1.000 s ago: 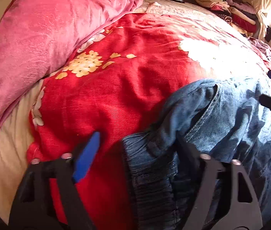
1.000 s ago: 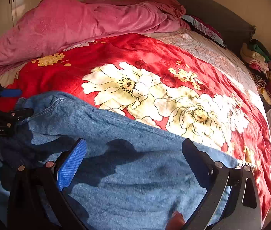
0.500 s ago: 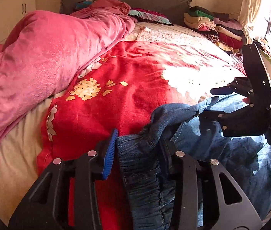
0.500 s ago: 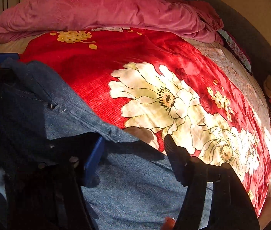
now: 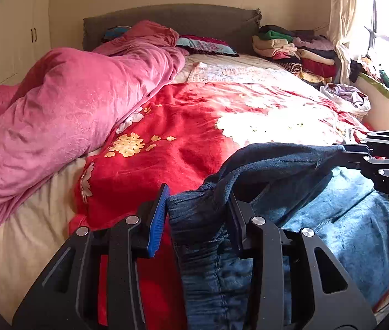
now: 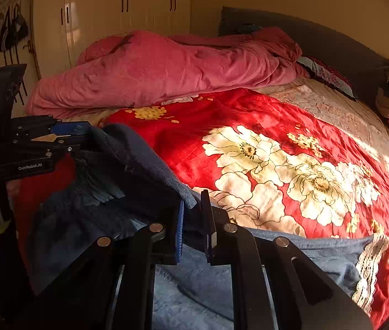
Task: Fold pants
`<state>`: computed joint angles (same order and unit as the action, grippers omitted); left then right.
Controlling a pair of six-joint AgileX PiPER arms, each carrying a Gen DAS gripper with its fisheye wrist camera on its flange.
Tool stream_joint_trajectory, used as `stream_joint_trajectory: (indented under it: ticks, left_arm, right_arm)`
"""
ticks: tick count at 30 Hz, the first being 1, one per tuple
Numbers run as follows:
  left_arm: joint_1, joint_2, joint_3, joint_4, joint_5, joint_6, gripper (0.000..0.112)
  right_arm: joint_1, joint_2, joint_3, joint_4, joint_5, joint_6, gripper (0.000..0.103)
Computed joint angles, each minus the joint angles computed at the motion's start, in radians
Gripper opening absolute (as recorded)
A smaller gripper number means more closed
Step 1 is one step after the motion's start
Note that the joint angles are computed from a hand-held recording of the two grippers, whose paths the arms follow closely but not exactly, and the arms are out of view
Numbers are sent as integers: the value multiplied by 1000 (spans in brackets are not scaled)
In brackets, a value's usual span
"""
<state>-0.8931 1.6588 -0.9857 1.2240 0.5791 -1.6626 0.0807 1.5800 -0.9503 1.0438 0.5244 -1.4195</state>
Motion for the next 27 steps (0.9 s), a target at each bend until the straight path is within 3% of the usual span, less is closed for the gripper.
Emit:
stream_joint_trajectory:
  ticks: [6,10,13,15,17,24,27]
  left_arm:
    - [-144,-92,134,75,69,-157,30]
    - [-219,-132,216,41,76,-235,30]
    - [-301,-162,276,34,125,-306,31]
    - [-331,-173,301,8,128,-317,31]
    - [-372,-171,317,-22,160,-335,32]
    - [-407,-171,364,-125,138,-342,39]
    - [-441,-204,376,-184,174,-324,42]
  right_arm:
    - [-50,-256,281,104,61,-116,11]
    - [-43,-390,430,82,78,-98,11]
    - [-1,-464,508,31,78,-32,11]
    - [47,-521,550,-10,50,19,11]
    - [44,-532,578,-7,91,32,11]
    - [258,-482,674,-2,-83,105,11]
    - [255,-470,677,20,-67,91,11]
